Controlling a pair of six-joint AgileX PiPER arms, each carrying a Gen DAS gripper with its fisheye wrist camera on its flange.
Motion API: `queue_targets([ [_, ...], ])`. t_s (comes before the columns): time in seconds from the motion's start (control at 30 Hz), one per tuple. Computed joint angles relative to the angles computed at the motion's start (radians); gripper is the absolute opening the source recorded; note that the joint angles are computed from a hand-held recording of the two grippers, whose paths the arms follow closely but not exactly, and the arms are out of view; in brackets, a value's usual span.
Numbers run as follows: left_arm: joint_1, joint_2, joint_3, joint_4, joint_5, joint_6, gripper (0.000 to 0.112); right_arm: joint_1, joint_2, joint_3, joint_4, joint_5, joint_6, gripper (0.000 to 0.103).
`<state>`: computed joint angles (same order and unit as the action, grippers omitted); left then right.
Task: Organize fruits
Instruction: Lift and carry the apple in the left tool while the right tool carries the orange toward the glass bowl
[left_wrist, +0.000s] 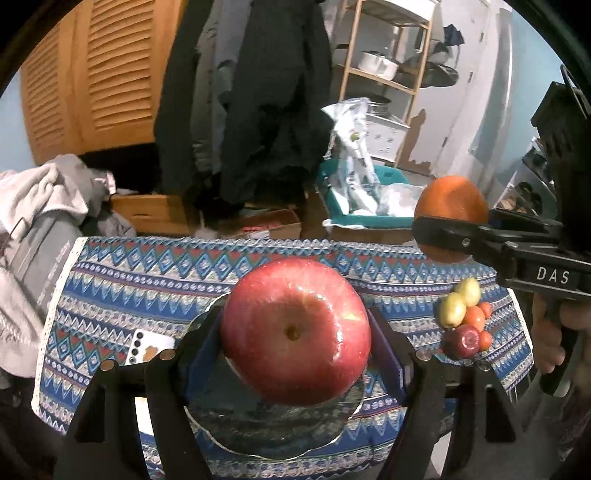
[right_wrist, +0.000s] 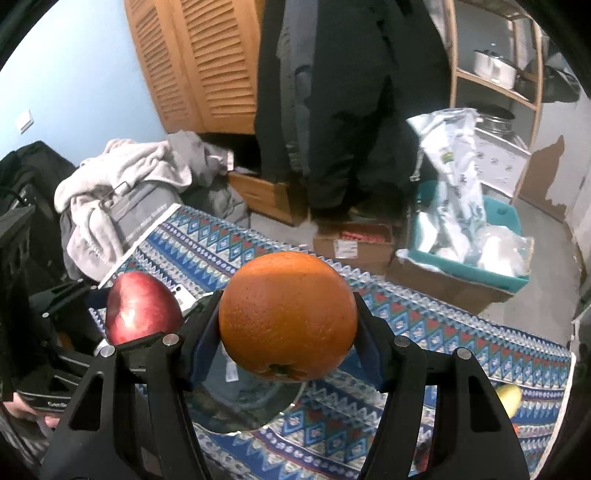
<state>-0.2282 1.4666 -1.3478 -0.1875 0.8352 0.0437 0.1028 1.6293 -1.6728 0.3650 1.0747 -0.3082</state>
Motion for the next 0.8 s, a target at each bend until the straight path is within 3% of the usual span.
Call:
queue_targets([
  [0.37, 0.090, 0.038, 0.082, 0.014, -0.032, 0.024, 0.076, 0.108, 0.122, -0.068, -0.017, 0.009, 0.083, 0.065],
  [0.8, 0.104, 0.164, 0.138, 0.064, -0.061, -0.013, 0.076, 0.154, 0.210, 0.008, -0.049, -0.010, 0.110, 0.065],
])
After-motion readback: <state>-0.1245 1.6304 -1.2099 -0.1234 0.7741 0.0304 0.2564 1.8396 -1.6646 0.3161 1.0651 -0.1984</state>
